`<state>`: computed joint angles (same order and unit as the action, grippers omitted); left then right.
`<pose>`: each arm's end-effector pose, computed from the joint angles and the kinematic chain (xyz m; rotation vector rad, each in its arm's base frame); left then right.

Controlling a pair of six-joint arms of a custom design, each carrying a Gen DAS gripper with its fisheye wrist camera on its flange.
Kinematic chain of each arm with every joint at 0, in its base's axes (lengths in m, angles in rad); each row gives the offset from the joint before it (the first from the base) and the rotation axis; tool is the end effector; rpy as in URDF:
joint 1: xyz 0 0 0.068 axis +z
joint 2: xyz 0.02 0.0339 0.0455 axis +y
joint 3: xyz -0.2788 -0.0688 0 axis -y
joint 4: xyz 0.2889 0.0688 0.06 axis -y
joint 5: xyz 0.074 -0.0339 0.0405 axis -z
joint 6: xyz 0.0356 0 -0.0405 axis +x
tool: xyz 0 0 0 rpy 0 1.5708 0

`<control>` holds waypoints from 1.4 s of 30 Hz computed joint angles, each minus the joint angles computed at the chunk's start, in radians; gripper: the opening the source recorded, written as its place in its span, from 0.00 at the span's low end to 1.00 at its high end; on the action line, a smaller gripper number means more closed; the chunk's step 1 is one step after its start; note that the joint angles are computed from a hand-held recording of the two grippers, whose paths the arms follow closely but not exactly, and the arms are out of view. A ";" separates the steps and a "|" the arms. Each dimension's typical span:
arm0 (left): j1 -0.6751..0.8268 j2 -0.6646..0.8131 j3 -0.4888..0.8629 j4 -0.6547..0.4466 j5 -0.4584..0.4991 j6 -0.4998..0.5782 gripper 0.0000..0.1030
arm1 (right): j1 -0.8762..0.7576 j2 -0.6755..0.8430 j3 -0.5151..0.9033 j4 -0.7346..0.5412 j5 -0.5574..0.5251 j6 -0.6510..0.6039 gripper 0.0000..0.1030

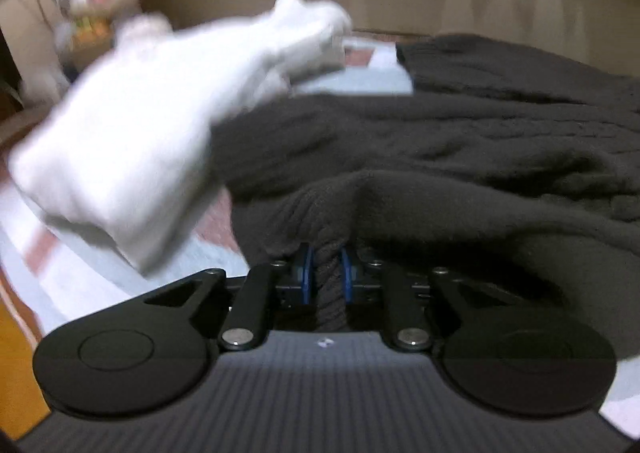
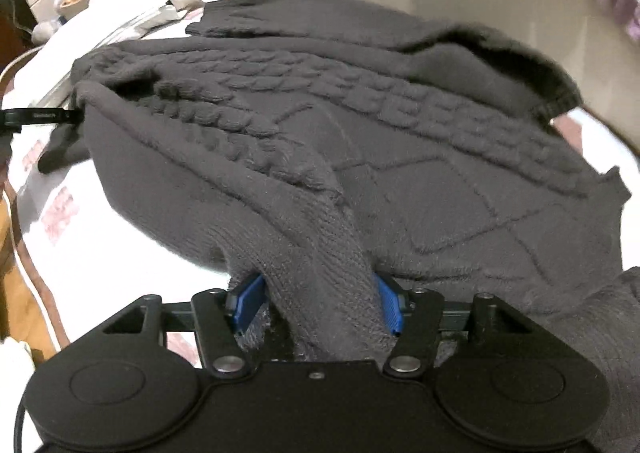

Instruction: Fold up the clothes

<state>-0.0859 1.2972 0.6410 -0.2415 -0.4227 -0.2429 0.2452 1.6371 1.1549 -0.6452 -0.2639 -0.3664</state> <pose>0.2768 -0.0092 0.1700 -0.3662 2.3681 0.3689 0.3555 0.0985 0.2130 -0.8790 2.5193 0.3169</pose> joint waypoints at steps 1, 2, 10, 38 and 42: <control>-0.028 -0.028 -0.004 -0.008 -0.043 0.005 0.12 | 0.011 -0.008 -0.013 0.020 0.023 -0.014 0.61; -0.049 -0.093 -0.020 -0.022 -0.088 0.003 0.12 | 0.021 -0.016 -0.027 0.041 0.046 -0.029 0.60; 0.002 -0.791 -0.118 -0.404 -0.102 -0.226 0.10 | 0.056 -0.083 -0.090 0.152 0.166 -0.039 0.61; 0.157 -0.675 -0.163 -0.566 0.301 -0.571 0.55 | -0.065 -0.040 0.126 -0.248 -0.192 -0.021 0.41; 0.154 -0.598 -0.169 -0.500 0.350 -0.657 0.55 | -0.262 -0.032 0.191 -0.188 -0.403 0.244 0.58</control>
<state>0.0686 0.6989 0.4720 -0.7414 -0.0732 -0.9001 -0.0171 1.6049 1.3458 -0.8328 -0.6666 -0.1221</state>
